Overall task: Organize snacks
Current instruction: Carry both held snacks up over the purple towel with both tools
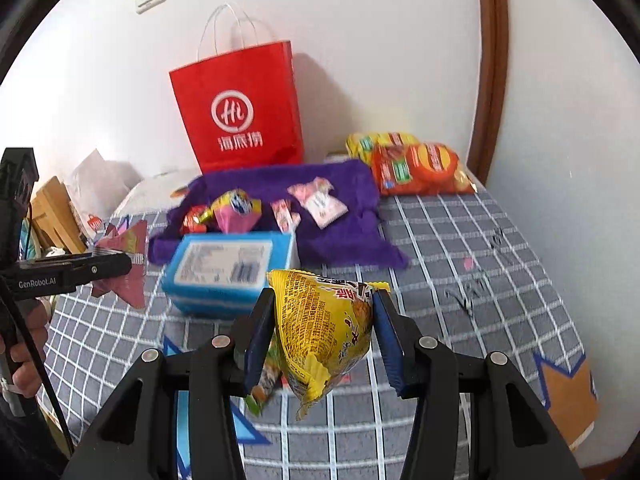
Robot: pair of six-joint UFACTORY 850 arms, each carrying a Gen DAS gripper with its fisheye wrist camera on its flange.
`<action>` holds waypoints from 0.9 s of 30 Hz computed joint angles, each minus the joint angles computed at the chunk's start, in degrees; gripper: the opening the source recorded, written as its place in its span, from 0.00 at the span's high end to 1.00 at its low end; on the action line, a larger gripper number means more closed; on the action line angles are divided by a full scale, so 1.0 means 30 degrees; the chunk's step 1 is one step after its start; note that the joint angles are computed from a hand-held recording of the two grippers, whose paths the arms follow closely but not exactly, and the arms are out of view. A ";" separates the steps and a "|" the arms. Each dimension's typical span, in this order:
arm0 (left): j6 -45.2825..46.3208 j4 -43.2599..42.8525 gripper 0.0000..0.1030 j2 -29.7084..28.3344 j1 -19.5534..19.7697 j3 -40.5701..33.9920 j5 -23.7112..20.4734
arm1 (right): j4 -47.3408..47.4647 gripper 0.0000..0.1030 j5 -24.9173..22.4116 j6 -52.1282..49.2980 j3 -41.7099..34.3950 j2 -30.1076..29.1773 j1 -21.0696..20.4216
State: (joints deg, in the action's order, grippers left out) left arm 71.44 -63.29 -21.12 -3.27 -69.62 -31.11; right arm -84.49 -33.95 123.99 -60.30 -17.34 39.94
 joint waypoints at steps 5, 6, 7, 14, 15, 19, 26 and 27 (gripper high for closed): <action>-0.0097 -0.0068 0.42 -0.0290 0.0062 -0.0945 -0.0033 | -0.0251 0.53 0.0177 -0.0904 -0.1383 -0.0496 -0.0439; -0.0130 -0.0069 0.41 -0.0379 0.0051 -0.1192 -0.0058 | -0.0414 0.53 0.0434 -0.1006 -0.1763 -0.0651 -0.0596; -0.0150 -0.0090 0.41 -0.0453 0.0044 -0.1382 -0.0090 | -0.0474 0.53 0.0640 -0.1105 -0.2038 -0.0767 -0.0696; -0.0935 0.0373 0.41 -0.1287 -0.0198 -0.3186 0.0192 | -0.0851 0.53 0.1752 -0.2111 -0.4285 -0.1821 -0.1443; -0.1216 0.0626 0.41 -0.1456 -0.0230 -0.3487 0.0273 | -0.0795 0.53 0.1903 -0.2368 -0.4718 -0.2052 -0.1596; -0.2200 0.1545 0.41 -0.2134 -0.0294 -0.4646 0.0530 | -0.0187 0.53 0.2251 -0.3756 -0.6054 -0.2863 -0.2028; -0.4007 0.2507 0.41 -0.3752 -0.0332 -0.7082 0.0278 | 0.0395 0.53 0.3378 -0.5221 -0.8686 -0.4647 -0.3041; -0.4275 0.2667 0.41 -0.4022 -0.0368 -0.7469 0.0226 | 0.0551 0.53 0.3581 -0.5412 -0.9058 -0.4919 -0.3181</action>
State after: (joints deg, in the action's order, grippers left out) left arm 58.62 -55.29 -33.19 -4.38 -92.03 -30.43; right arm -82.83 -23.21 107.76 -87.47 -32.09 30.40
